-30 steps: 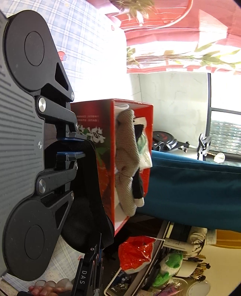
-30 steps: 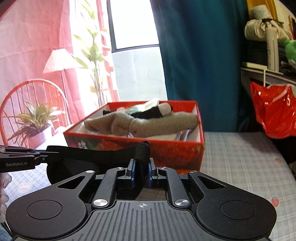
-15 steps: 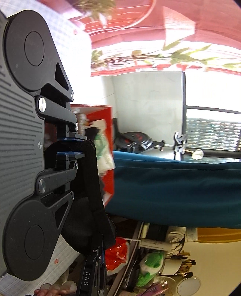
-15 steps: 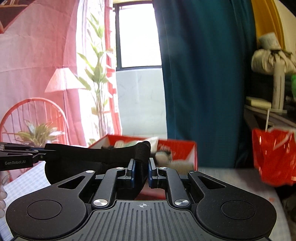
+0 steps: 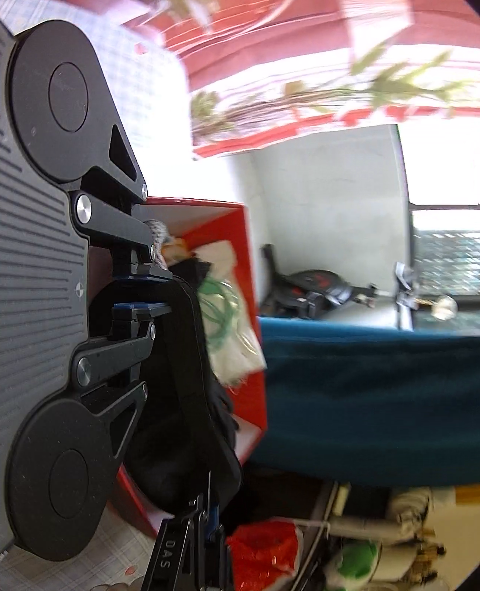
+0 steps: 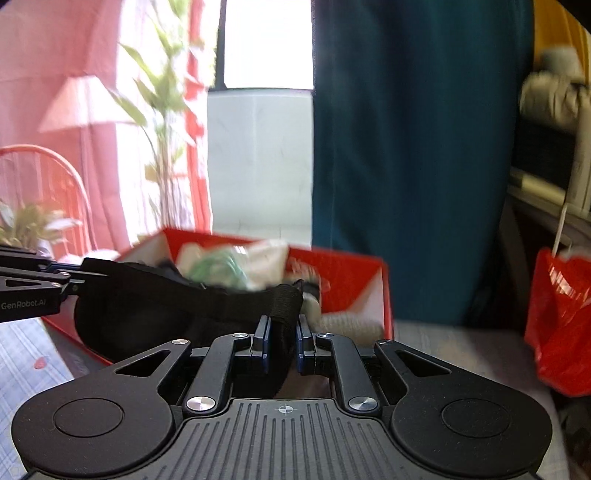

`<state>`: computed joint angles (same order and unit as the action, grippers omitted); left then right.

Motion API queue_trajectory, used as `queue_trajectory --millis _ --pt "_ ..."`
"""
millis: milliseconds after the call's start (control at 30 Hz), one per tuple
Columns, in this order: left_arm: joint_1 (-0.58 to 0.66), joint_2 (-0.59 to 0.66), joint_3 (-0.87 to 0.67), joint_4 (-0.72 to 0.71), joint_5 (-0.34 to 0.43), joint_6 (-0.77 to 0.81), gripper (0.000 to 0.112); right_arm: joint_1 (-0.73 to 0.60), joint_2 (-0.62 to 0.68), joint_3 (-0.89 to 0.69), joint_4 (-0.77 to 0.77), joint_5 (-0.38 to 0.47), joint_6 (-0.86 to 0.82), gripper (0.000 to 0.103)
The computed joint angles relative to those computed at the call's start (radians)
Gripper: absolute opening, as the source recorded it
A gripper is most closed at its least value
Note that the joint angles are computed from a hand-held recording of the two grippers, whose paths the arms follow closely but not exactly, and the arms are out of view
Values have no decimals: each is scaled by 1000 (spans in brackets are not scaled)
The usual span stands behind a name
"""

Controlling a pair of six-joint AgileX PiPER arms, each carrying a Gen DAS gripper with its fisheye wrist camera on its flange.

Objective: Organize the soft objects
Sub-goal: 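Lift the black eye mask with both tools and carry it into the box, then lower the eye mask into the box and open both tools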

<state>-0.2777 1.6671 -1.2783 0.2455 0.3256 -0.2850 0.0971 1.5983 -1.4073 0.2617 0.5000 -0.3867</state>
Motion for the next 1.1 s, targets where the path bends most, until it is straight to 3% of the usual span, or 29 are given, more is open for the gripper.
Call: queue_trajectory --millis 200,433,567,700,833,933,1100 --pt "20 73 -67 -111 52 145 12 -21 101 -96 -10 102 50 12" --pt "32 75 -93 -190 107 195 14 -42 127 -141 23 175 58 13" --pt "39 51 -92 -229 143 220 16 -41 113 -155 -8 209 83 24" --pt "33 6 -62 -215 150 186 62 -41 86 -150 -27 247 107 38" --pt "8 -52 -20 -119 141 89 87 -31 38 -115 -55 255 114 54" --pt "-9 -106 16 -46 130 9 99 -27 -4 -88 -56 258 112 70" --pt "-26 -189 46 -12 159 -55 103 -29 -76 -52 -29 255 92 95"
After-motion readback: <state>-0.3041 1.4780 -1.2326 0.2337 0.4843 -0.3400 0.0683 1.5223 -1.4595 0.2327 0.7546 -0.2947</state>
